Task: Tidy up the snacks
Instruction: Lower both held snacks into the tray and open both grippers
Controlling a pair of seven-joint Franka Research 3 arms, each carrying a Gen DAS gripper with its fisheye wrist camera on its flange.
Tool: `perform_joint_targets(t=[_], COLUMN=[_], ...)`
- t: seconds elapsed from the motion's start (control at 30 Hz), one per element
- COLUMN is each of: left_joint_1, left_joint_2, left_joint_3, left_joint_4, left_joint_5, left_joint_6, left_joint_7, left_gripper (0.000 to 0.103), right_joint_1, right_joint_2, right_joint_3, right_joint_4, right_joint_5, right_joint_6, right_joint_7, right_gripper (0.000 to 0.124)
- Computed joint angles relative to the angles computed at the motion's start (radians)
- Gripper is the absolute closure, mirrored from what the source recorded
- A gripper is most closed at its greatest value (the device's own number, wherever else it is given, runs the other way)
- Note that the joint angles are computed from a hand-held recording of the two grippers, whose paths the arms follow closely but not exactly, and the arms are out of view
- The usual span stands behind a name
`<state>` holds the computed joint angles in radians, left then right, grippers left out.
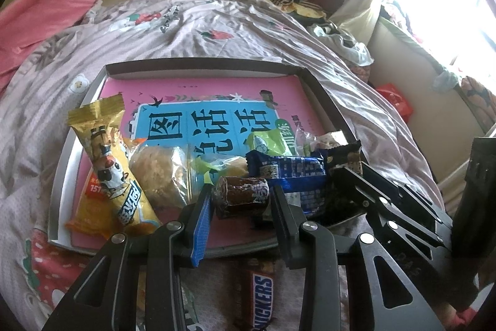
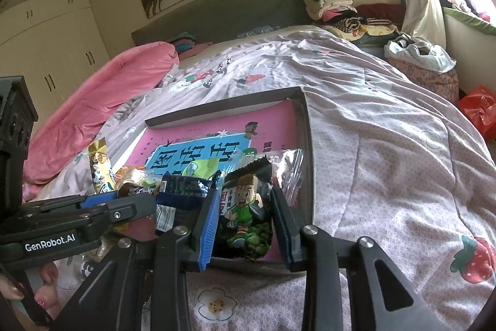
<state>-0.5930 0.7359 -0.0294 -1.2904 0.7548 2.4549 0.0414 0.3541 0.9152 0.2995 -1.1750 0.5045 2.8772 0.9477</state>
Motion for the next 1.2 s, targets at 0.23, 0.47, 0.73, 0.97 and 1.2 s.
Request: perform_joint_targets(t=[0.23,0.47,0.73,0.97,1.2], left_joint_1=[-0.001,0.004,0.006,0.003,0.002], left_joint_2=[-0.003,0.001,-0.004,-0.003,-0.009], left_joint_3=[0.005,0.004,0.004,0.005,0.006], left_joint_4=[-0.01,-0.005,-0.017,-0.015,-0.023], left_joint_5=[0.008,0.006,0.006,0.007,0.015], left_joint_6=[-0.004,-0.004,0.01,0.0,0.011], left_joint_7=[-0.015,-0.014,-0.021,-0.026,-0.038], left_gripper=[0.065,0.064,0.064,0.064,0.059], right_joint_1=[-0.002,0.0,-0.001,-0.007,-0.009], right_joint_2=[-0.007,-0.011,-0.009,-0.006,-0.012], right_joint_3=[-0.001,-0.004,-0.003,0.0,0.0], right_joint_4=[-0.011,-0.017,-0.014,-0.005,-0.014], right_joint_5=[0.0,-0.001,-0.004,0.006,0.01], right_joint_6=[-0.001,0.003,0.003,0.003,0.012], right_joint_7=[0.003,0.01,0.014,0.027,0.031], right_gripper=[0.089,0.089,0.089,0.079,0.077])
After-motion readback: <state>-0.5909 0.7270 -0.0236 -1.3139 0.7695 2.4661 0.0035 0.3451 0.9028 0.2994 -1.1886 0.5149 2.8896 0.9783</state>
